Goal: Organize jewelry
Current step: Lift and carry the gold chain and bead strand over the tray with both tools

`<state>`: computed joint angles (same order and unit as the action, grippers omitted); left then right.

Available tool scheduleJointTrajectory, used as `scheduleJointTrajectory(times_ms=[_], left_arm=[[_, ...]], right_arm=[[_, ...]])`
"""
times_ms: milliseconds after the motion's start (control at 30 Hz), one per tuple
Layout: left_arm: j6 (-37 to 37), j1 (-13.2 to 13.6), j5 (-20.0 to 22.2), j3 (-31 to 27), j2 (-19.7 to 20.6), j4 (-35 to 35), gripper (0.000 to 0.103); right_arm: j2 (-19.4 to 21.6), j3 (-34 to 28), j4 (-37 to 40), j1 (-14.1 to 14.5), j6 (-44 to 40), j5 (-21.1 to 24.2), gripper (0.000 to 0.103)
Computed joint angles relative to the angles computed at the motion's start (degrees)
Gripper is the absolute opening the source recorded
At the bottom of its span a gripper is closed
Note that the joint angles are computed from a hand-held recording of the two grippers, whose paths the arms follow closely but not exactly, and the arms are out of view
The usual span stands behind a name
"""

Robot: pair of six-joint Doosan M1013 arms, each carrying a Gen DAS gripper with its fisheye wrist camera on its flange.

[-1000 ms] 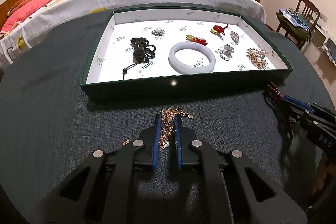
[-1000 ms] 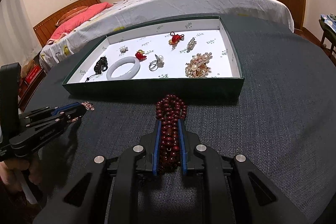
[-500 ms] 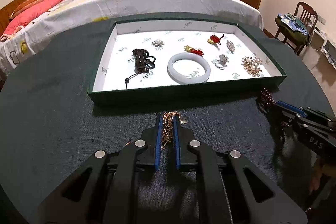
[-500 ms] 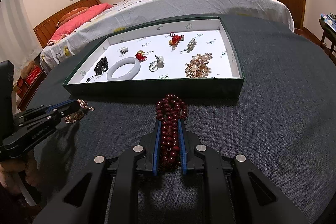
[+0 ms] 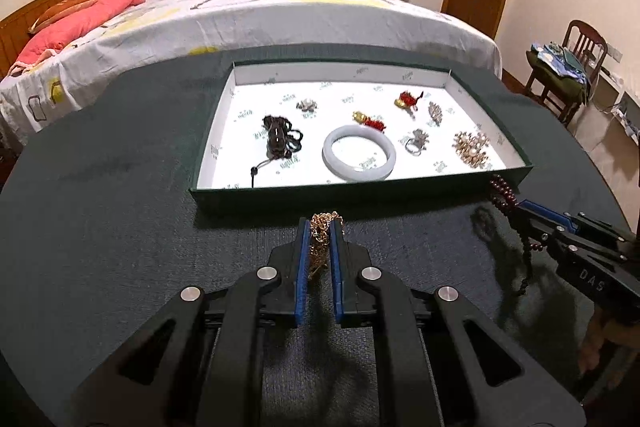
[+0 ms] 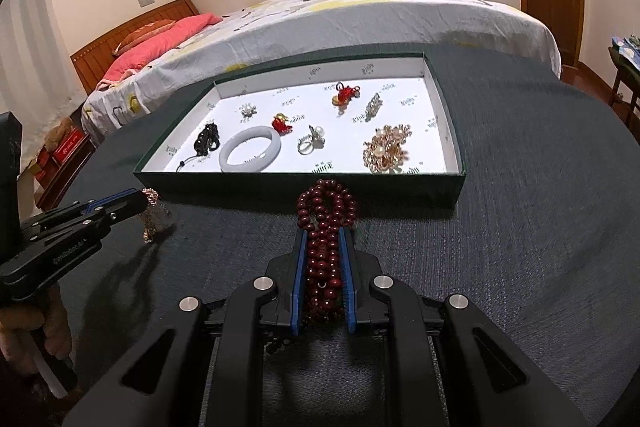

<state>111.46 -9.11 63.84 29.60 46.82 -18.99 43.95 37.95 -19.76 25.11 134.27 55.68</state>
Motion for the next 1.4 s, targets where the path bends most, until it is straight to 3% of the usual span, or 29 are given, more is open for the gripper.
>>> scheduleJointTrajectory(times_ms=[733,1400], left_arm=[[0.7,0.8,-5.7,1.1,-2.9,-4.3,0.01],[1.5,0.8,-5.3,-6.3,-0.6,-7.4,0.01]], right_arm=[[-1.4,-1.0,-4.9,1.1,1.1,-2.4,0.016],[-0.4,-4.9,-7.5,1.0,0.2,-3.6,0.016]])
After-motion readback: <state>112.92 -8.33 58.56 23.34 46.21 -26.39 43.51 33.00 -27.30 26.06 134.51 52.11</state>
